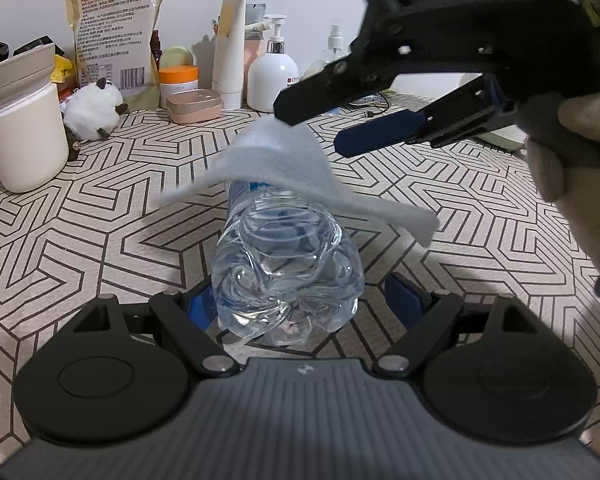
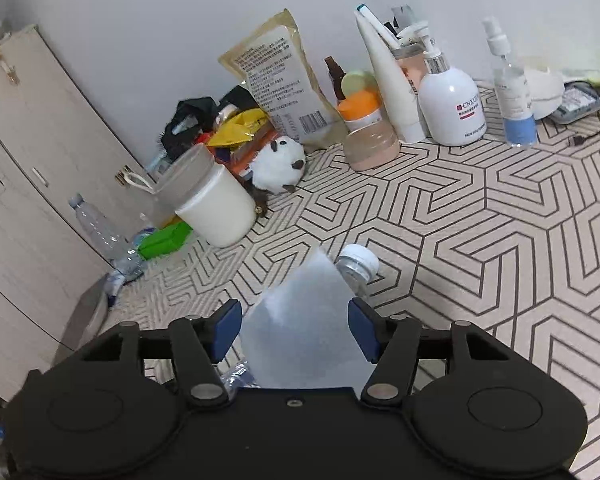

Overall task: Clean container
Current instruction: 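Press the wipe onto the bottle shoulder and rub with the right tool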

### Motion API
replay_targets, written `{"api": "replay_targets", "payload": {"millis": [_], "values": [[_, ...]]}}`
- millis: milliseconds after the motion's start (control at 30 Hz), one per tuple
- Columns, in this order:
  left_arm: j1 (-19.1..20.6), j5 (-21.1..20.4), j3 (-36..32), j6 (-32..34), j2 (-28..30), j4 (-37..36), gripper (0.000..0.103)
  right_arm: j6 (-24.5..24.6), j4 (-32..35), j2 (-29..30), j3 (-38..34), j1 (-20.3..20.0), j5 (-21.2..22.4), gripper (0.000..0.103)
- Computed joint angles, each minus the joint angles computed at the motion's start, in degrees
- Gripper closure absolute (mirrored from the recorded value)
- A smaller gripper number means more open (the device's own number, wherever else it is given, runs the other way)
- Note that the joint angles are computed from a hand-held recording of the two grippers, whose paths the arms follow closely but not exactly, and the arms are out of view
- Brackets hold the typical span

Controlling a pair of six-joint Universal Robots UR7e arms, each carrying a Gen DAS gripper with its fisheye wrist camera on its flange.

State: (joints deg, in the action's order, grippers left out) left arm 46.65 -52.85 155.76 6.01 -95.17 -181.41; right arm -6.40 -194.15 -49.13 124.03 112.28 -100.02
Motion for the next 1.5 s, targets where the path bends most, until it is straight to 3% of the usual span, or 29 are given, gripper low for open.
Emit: {"api": "replay_targets", "payload": {"millis": [133, 200, 367, 500, 967, 1500], "values": [[-0.21, 0.01, 0.01, -0.41, 0.25, -0.14, 0.017, -0.34, 2.66, 1.59, -1.64, -0.11, -2.12, 0.039], [-0.38, -0.06, 0.07, -0.93, 0.49, -0.44, 0.017, -1.25, 0.38, 2.29, -0.93, -0.21, -2.34, 0.038], [-0.69, 0.03, 0.25, -1.31, 0.48, -0.52, 0.017, 0.57, -0.25, 1.05, 1.99, -2.24, 3.28, 0.039], [-0.84, 0.03, 0.37, -1.42, 0.41, -0.5, 0.017, 1.2, -0.3, 0.6, 3.12, -2.36, 4.93, 0.038], [-0.66, -0.08, 0.33, -1.26, -0.4, 0.27, 0.017, 0.39, 0.55, 1.42, -0.44, -2.67, 1.06, 0.039], [-0.11, -0.36, 0.24, -0.79, -0.48, 0.01, 0.017, 4.14, 1.23, -0.67, 5.88, -7.14, 14.94, 0.038]]}}
